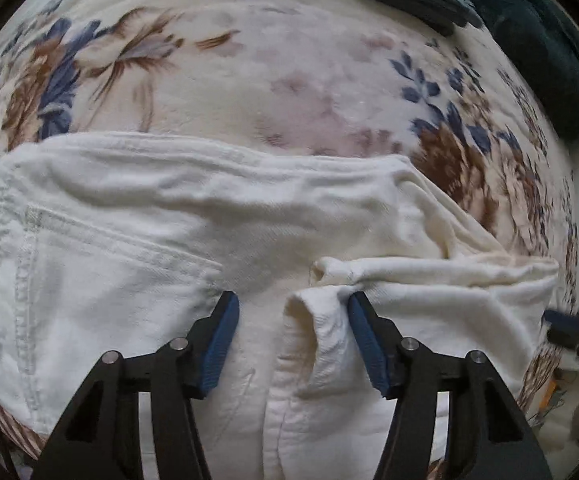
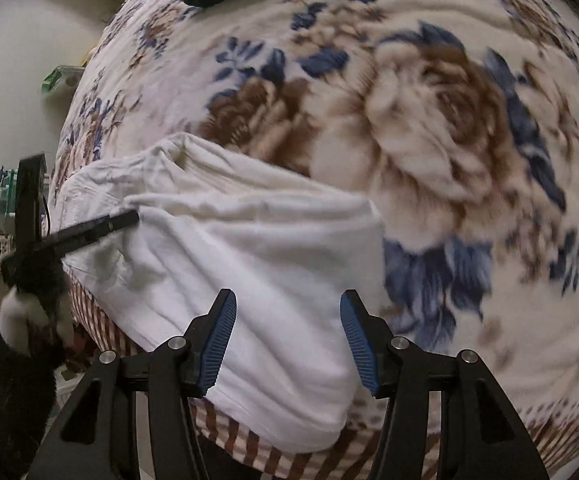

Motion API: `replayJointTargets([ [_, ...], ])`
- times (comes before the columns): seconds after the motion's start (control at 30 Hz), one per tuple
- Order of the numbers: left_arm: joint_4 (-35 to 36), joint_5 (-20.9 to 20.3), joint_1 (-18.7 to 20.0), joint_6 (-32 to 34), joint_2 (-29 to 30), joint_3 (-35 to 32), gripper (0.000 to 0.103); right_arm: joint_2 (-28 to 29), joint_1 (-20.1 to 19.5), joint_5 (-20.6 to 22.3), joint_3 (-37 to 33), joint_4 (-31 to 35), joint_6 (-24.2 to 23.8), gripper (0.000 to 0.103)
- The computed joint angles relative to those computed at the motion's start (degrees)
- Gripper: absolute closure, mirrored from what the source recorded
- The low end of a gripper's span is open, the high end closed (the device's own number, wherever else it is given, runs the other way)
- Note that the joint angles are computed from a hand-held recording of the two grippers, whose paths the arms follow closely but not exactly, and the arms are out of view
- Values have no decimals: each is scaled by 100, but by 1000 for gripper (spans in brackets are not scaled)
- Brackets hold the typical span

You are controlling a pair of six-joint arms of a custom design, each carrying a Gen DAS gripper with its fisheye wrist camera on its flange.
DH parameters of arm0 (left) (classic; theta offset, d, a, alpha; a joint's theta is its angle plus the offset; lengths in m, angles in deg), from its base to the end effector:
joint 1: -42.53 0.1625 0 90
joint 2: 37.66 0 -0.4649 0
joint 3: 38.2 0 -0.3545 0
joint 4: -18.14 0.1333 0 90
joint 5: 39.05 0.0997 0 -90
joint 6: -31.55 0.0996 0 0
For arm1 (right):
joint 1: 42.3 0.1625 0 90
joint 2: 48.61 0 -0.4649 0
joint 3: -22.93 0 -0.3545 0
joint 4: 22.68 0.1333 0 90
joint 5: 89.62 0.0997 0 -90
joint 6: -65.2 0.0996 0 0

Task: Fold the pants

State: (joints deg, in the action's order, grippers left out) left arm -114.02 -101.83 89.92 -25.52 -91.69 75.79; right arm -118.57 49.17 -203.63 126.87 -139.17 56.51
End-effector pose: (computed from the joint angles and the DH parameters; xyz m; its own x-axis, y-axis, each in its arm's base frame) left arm -0.2193 -0.5026 0.1171 -0.8454 -0.2049 -0.4933 -0.1195 0.9726 -0.1994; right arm 0.1066 -0.5377 0.2979 -0.8975 -0.2253 0.3791 -0.1629 0.9682 0.1898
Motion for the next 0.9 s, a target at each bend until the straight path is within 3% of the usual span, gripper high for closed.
replayJointTargets([
  [0.23,331,130,-233,-906,-235,46,47,-429,-233,-94,440,-241,362,46],
  [0.47,-186,-84,-605,-1314,-475,500,47,-163,-896,1143,179,-629,687,46],
  [0.53,-133,-209,-577,-1265,-336,489,47,-8,-935,1299,110,-673,445,57],
  [0.57,-132,-233,-572,-1248,-291,498,47,22,-913,1270,146,-835,279,75],
  [0.6,-101,-250,-573,-1233,-260,513,47,6,-948,1317,213,-1014,240,79],
  [0.77,-60,-276,-631,-1178,-192,708,47,-132,-1639,1901,583,-1873,1342,84],
  [0.83,53,-257,-679,-1128,-174,694,47,-150,-1798,2197,643,-1834,1356,84],
  [0.9,114,-265,-709,-1093,-184,690,47,-163,-1773,2223,533,-1592,1224,81],
])
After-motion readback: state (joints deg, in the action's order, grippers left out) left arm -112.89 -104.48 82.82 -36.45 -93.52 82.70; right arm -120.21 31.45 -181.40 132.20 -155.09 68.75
